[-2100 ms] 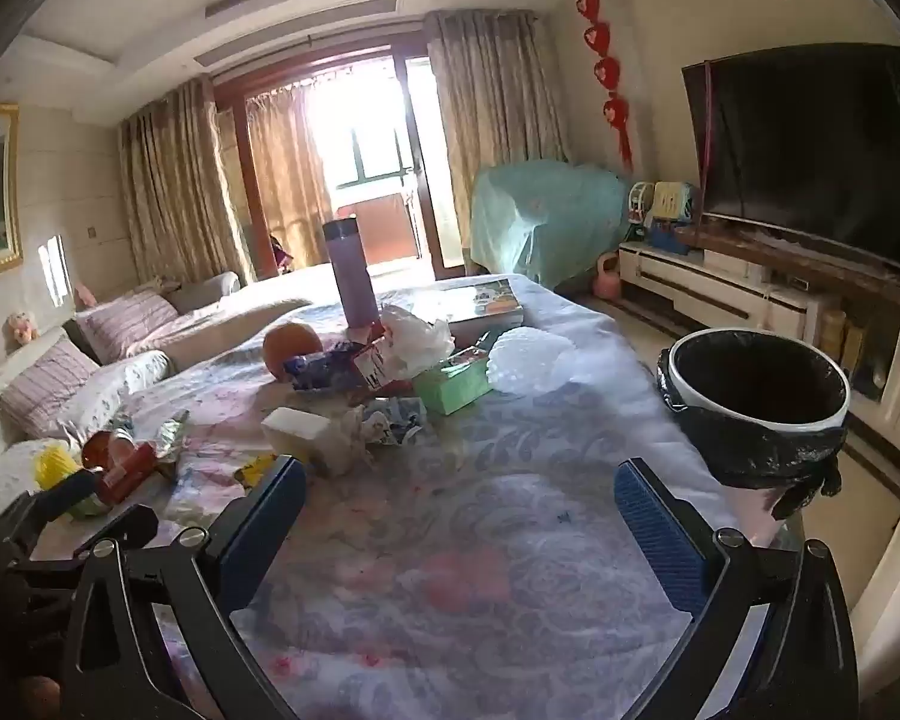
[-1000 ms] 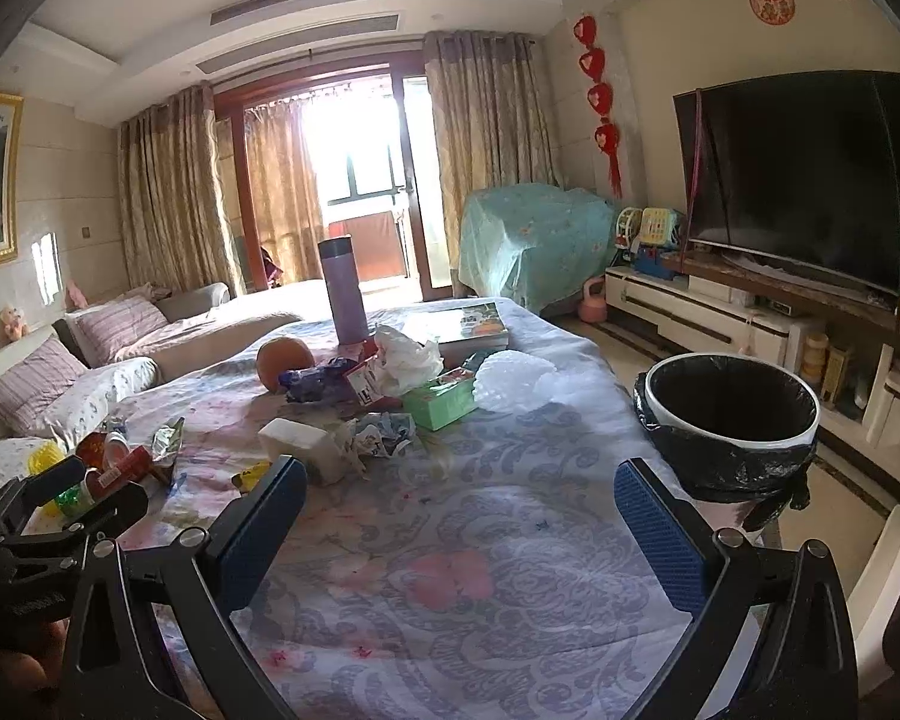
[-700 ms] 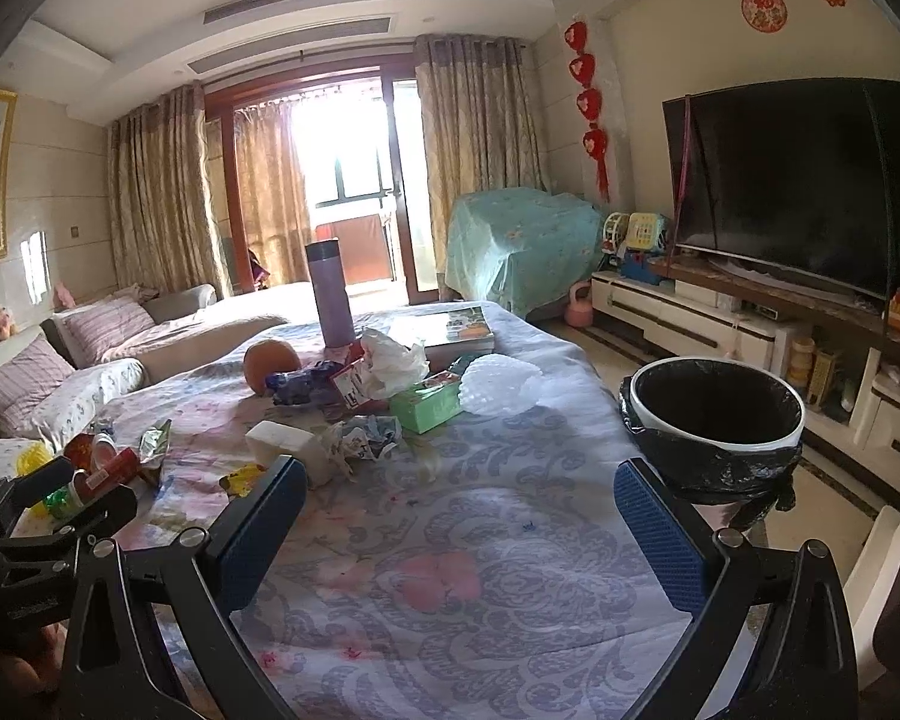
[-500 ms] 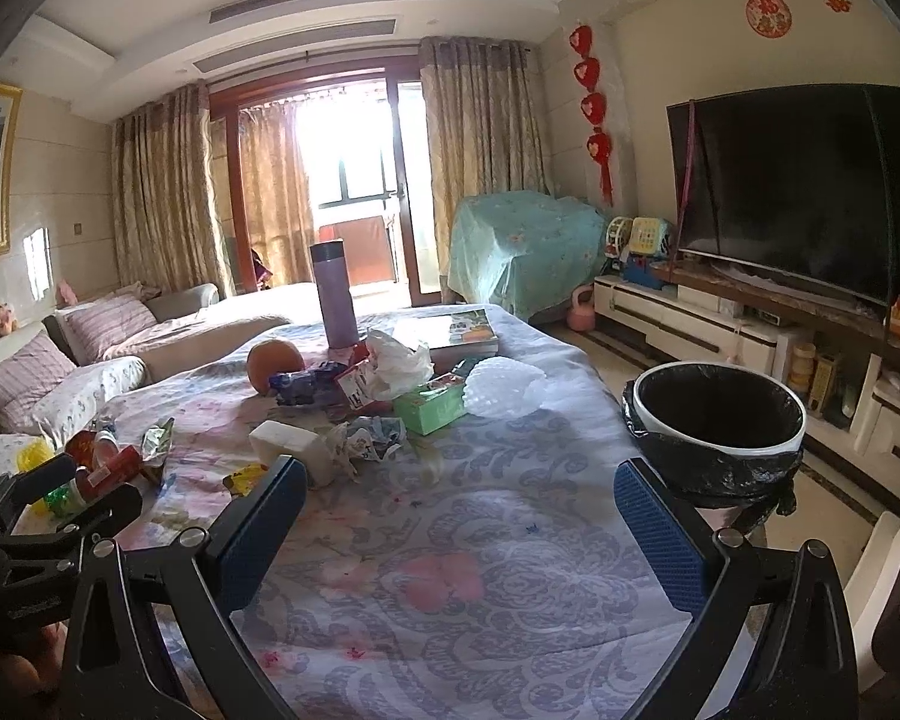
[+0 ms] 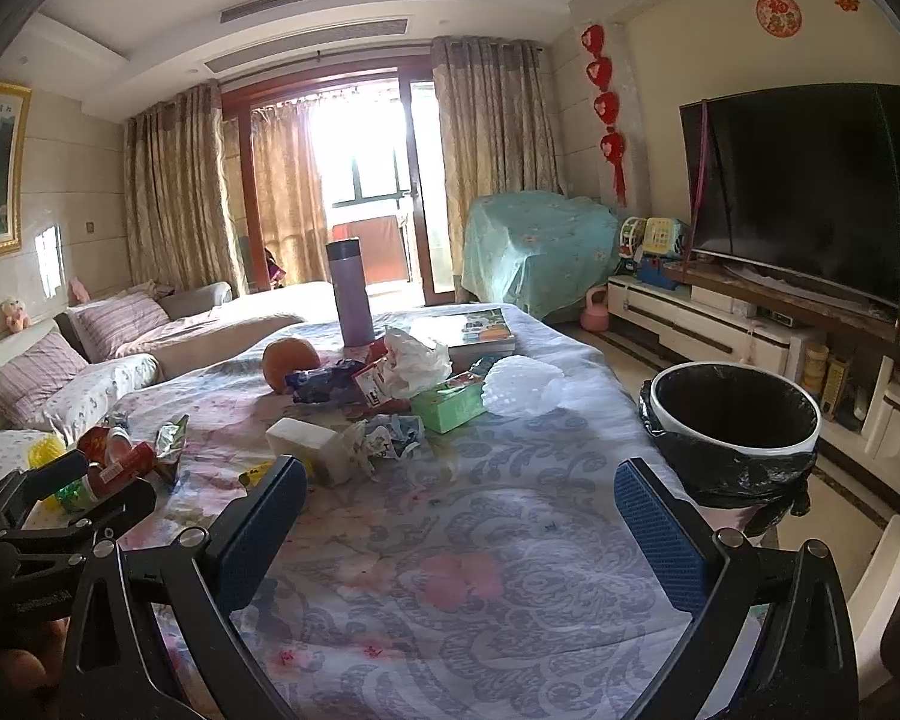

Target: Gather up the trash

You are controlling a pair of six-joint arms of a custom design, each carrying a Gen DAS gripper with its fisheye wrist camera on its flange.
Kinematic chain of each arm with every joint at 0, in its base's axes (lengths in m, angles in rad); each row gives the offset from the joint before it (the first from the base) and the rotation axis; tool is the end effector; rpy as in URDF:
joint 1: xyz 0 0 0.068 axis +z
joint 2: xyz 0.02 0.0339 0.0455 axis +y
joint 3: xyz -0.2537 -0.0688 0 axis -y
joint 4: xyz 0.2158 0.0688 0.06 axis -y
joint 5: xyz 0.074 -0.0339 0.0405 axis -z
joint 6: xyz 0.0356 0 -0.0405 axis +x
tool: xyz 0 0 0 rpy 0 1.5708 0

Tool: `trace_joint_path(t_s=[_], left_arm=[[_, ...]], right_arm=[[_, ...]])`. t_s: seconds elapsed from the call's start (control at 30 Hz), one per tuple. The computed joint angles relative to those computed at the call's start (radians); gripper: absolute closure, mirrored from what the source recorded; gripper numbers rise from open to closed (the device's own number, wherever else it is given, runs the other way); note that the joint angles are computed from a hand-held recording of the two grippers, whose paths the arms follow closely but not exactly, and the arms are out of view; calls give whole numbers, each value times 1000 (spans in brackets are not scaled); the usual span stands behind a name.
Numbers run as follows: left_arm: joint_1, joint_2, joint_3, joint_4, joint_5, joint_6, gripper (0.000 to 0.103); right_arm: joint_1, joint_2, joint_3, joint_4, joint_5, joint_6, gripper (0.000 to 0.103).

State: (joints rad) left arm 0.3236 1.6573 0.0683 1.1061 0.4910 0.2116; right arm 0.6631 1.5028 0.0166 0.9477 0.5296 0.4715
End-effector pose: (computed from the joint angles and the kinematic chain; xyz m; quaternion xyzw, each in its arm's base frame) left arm 0.1867 0.0449 0.1005 0.0791 0.8358 -0.0678 0.5391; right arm 0.1456 0.0909 0.1029 0.0483 0.8479 0.0640 0.5240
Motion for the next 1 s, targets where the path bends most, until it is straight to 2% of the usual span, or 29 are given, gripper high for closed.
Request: trace_joint_path(t_s=[0.23,0.4,0.63,0.83,1.0], left_arm=[[5,3,16,-16,3,1,1],[-2,8,-4,13,-3,2,1],[-1,65,39,-8,-21,18,1],[-42,132,114,-57,-77,23,1],[-64,185,216,-164,-90,21,1]], right_arm=[[4,8,-3,15,-4,9,0],[3,13,-2,17,-8,14,0],[-33,65,35,16,-61,13,0],[-99,134,80,19,-158,2,0],[-157,241,144,37,-272,-22,1]])
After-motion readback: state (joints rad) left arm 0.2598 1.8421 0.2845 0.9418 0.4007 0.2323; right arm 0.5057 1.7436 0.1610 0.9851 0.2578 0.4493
